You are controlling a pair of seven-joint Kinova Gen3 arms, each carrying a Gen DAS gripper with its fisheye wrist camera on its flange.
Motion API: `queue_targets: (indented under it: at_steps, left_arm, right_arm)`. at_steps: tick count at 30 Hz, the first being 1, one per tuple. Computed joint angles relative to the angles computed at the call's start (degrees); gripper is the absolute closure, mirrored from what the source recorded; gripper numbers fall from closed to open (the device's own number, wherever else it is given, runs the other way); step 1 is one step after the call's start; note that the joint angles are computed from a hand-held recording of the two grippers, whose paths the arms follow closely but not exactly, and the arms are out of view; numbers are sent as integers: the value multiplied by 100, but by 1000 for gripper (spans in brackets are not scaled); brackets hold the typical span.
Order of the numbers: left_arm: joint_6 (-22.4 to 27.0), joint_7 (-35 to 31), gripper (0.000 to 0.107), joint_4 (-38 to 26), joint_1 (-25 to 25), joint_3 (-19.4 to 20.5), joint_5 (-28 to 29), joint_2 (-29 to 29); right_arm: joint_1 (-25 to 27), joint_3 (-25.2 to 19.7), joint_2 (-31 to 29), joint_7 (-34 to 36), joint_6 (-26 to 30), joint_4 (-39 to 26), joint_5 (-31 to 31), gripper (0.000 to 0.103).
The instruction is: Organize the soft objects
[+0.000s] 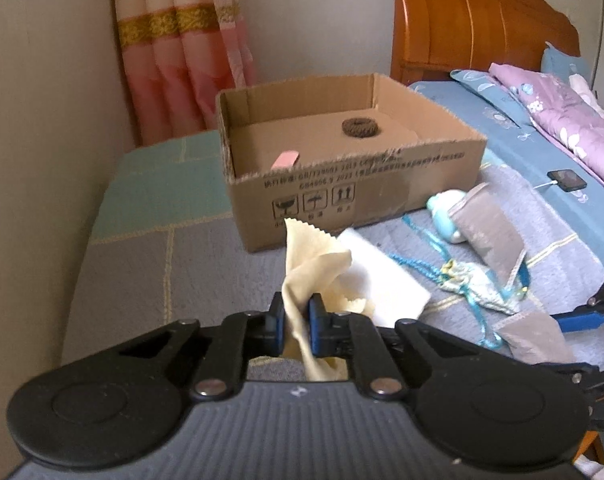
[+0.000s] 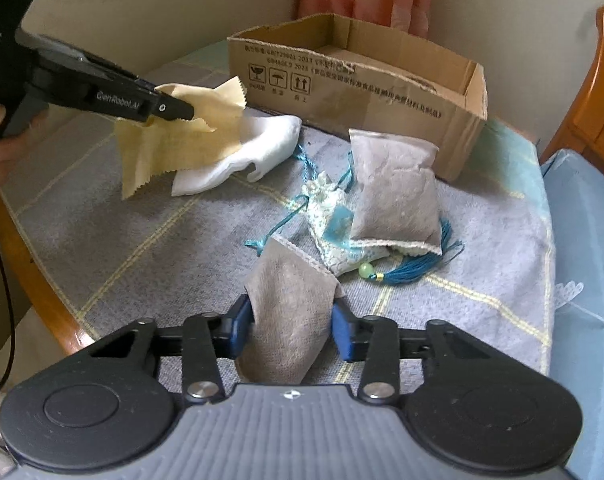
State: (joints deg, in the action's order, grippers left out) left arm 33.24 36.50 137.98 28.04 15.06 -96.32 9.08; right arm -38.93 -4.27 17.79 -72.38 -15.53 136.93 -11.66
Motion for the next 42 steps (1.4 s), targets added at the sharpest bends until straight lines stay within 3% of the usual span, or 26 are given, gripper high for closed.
queue_targets:
  at_steps: [5,13,19,22,23,25,26,29,31,32,34,35,36,39,42]
  left_arm:
    - [189,-730,98,-151,167,39,599,-340]
    - [-24,-1840,98,-723,-50,-159,908,-624]
    - [-239,-2922,98,-1596,-369,-395,1021,-314]
    - [-347,-3490,98,-2143,-482,-577,1267,21]
    - [-343,-3714,98,-2340,-497,-646,1401,159]
    - [-405,-4180,98,-2684,-584,-730,1777,403]
    - [-488,-4413,98,-2815,-574,-834,1972,495]
    - [-530,-5010,98,-3180,-601,-972,2419,801]
    - [-557,-5374,97,-3414,-635,-1026,2735,990]
    - [-569,-5416,92,-3507,-627,-1076,2796,1075]
    - [-616,-5254,64,-3578,-672,-1070,2670,1210]
    - [-606,-5033,31,-3590,-539,-1221,2561,1277]
    - [-617,-4800,20,-3540,-303,-1477,2427,1274]
    - [-995,-4156,20,-3191,211,-2079,1816,1063]
    - [-917,-4015,17,-2926,187,-1859,1669,804]
  right_arm:
    - [62,-55,-300,125,-69,100,70,59]
    - [239,-29,-701,766,-207,-107,-64,59]
    - [958,-306,-581,499,42,-1028,599,59]
    - [819,-16,-291,650,338,-1784,471,59]
    - [838,4,-192,616,530,-2026,526,57]
    - [865,47,27,559,765,-2447,499,34]
    - [1020,-91,123,501,842,-2594,576,17]
    - [1692,-760,204,2,922,-2690,1133,14]
    - [1709,-761,205,-62,830,-2606,1185,9]
    - [1644,-679,187,-114,792,-2542,1259,4]
    - [1533,-562,129,-140,715,-2406,1332,3]
    - [1478,-497,102,-151,744,-2373,1344,3]
    - [1429,-436,69,-162,767,-2329,1344,3]
    - [1328,-291,-26,-214,786,-2209,1297,0]
    - [1338,-270,-92,-310,790,-2099,1275,0]
